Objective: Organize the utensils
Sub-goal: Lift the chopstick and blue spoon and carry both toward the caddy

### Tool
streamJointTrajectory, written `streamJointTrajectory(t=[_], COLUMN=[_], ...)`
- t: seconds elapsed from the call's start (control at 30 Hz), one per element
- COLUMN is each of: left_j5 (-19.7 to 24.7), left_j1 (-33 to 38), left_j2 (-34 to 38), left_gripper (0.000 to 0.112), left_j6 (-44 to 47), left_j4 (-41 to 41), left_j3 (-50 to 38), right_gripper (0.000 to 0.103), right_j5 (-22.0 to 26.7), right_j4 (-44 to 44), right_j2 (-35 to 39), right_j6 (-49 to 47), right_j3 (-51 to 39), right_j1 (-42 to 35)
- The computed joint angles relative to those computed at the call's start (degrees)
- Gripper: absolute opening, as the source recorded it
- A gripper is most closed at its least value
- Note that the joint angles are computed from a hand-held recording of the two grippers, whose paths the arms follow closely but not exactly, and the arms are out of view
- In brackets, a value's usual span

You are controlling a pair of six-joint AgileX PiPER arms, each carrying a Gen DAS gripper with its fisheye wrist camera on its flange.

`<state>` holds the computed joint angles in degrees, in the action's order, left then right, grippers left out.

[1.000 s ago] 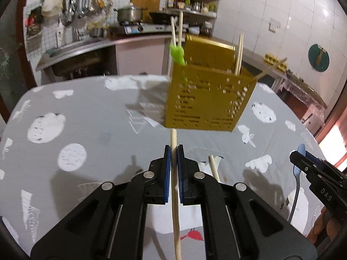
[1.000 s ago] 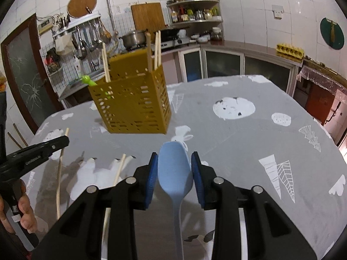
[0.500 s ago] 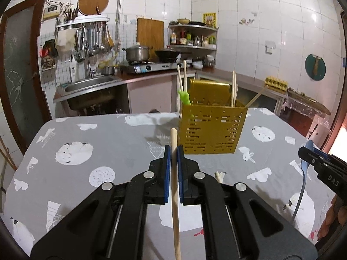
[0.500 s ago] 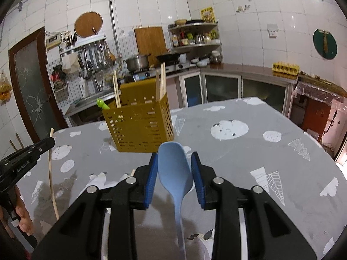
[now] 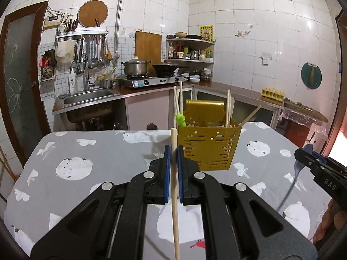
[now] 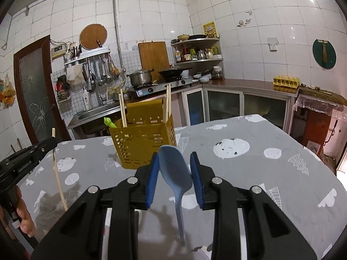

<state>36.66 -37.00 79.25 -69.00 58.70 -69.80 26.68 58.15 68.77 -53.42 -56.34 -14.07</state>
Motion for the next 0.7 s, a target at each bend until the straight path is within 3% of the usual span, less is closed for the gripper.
streamJointTrajectory(t=[0.23,0.47,0.53,0.7], left_j5=[-1.2,-1.8,-1.9,-2.7], left_j1=[1.1,1.7,1.9,3.1], left_j2=[2.0,2.9,2.9,2.1], left_gripper=[0.005,0.005,0.005,0.005], left_j6=[3.8,6.1,6.4,7.4], left_j4=[-2.8,-4.6,-4.9,-6.4], left_j3=[-6.7,-8.8,-8.3,-6.1], right_gripper=[0.005,0.004,0.004,0.007], right_j5=[-2.0,-1.7,1.3,3.2], right_j4=[-2.8,-5.9,-8.2,-12.6], right_j2=[2.0,4.9,6.4,8.2], right_j6=[2.6,5.9,9.0,11.6], right_j3=[-4.2,-7.2,-9.1,-8.3], right_j1=[2.7,3.3,2.0,-0.3])
